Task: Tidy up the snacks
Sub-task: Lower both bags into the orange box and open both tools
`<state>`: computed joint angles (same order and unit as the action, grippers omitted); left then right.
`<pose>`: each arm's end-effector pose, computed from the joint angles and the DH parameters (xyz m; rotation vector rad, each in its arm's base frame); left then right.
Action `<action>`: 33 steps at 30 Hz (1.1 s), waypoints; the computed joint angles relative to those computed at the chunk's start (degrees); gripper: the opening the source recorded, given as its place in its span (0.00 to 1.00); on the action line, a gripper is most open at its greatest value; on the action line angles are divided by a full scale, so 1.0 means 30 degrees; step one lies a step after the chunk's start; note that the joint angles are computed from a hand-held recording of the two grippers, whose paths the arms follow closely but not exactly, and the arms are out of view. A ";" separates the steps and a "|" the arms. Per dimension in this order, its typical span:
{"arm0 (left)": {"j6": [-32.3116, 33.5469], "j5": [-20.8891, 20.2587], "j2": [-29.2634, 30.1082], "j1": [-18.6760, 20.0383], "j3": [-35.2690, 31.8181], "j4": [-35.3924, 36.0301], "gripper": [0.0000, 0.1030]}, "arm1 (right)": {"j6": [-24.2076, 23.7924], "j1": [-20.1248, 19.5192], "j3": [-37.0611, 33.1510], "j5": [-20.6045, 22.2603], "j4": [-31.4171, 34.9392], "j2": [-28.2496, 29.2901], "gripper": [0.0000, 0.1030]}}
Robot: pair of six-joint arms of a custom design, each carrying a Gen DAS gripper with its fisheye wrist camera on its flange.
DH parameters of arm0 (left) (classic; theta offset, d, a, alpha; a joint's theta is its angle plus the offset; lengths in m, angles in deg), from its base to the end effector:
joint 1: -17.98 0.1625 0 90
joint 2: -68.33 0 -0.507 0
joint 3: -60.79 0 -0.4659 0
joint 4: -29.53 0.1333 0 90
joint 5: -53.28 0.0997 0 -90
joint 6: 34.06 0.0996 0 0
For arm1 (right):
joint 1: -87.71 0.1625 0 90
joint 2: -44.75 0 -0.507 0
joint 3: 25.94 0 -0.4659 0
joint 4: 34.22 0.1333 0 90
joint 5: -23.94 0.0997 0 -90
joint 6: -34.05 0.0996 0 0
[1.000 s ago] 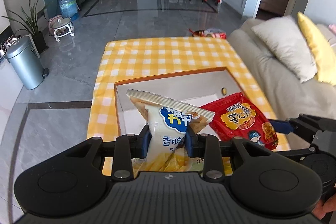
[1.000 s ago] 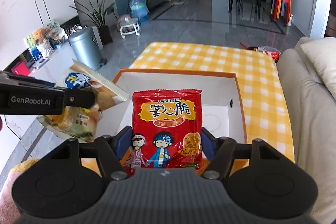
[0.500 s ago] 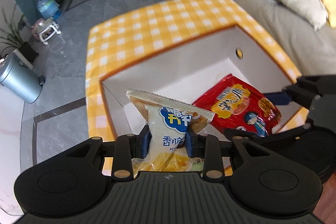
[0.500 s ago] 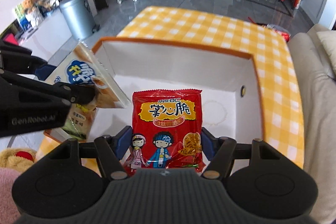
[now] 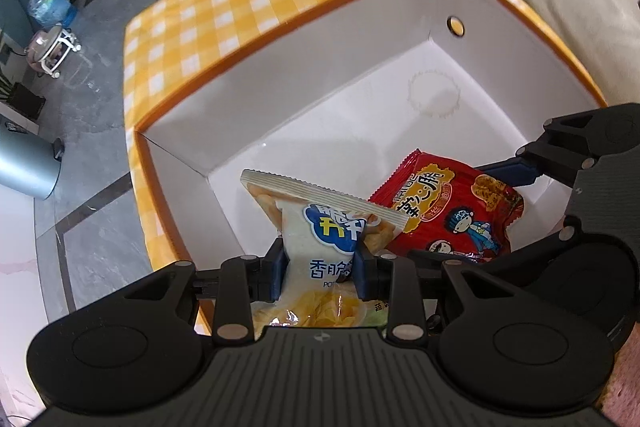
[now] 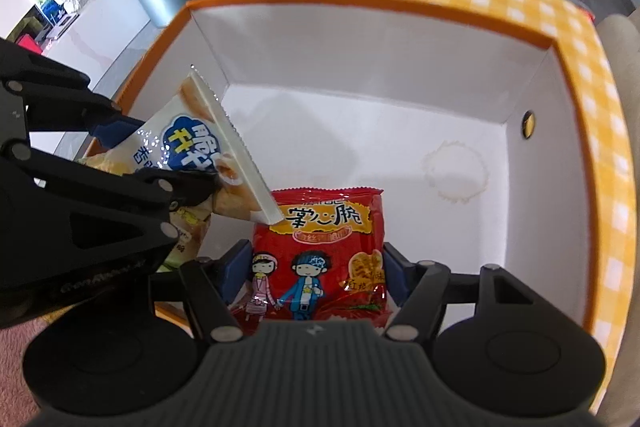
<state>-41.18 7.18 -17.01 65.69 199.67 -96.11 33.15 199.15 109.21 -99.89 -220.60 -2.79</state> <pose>-0.1133 -0.4253 0.1942 0.8422 2.1693 -0.0589 0.2453 -0.4117 0.0045 0.4387 -2.5306 0.3329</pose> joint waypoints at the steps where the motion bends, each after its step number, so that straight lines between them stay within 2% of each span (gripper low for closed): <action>1: 0.0015 -0.0033 0.0108 0.0087 -0.0061 0.0126 0.35 | 0.0058 -0.0090 -0.0058 0.0041 0.0250 0.0040 0.64; 7: -0.0108 -0.0053 0.0705 0.0659 -0.0478 0.0289 0.35 | 0.0500 -0.0352 -0.0408 0.0055 0.1106 0.0256 0.64; 14: -0.0468 0.0037 0.0942 0.0715 -0.0577 0.0476 0.36 | 0.1174 -0.0702 -0.0543 0.0431 0.1807 0.0203 0.65; 20: -0.0845 0.0254 0.0872 0.0609 -0.0567 0.0572 0.41 | 0.1447 -0.0573 -0.0773 0.0275 0.2561 0.0148 0.66; 23: -0.0986 0.0490 0.0620 0.0374 -0.0421 0.0557 0.46 | 0.1481 -0.0601 -0.0975 0.0114 0.2854 0.0187 0.71; 25: -0.1004 0.0786 0.0402 0.0106 -0.0243 0.0457 0.54 | 0.1479 -0.0564 -0.0949 0.0016 0.2891 0.0114 0.76; 27: -0.1007 0.0975 0.0115 -0.0174 -0.0055 0.0318 0.56 | 0.1589 -0.0493 -0.0961 0.0011 0.3106 -0.0013 0.82; 33: -0.1246 0.1131 -0.0907 -0.0849 0.0388 0.0108 0.58 | 0.1715 -0.0042 -0.0813 -0.0103 0.3095 -0.0405 0.85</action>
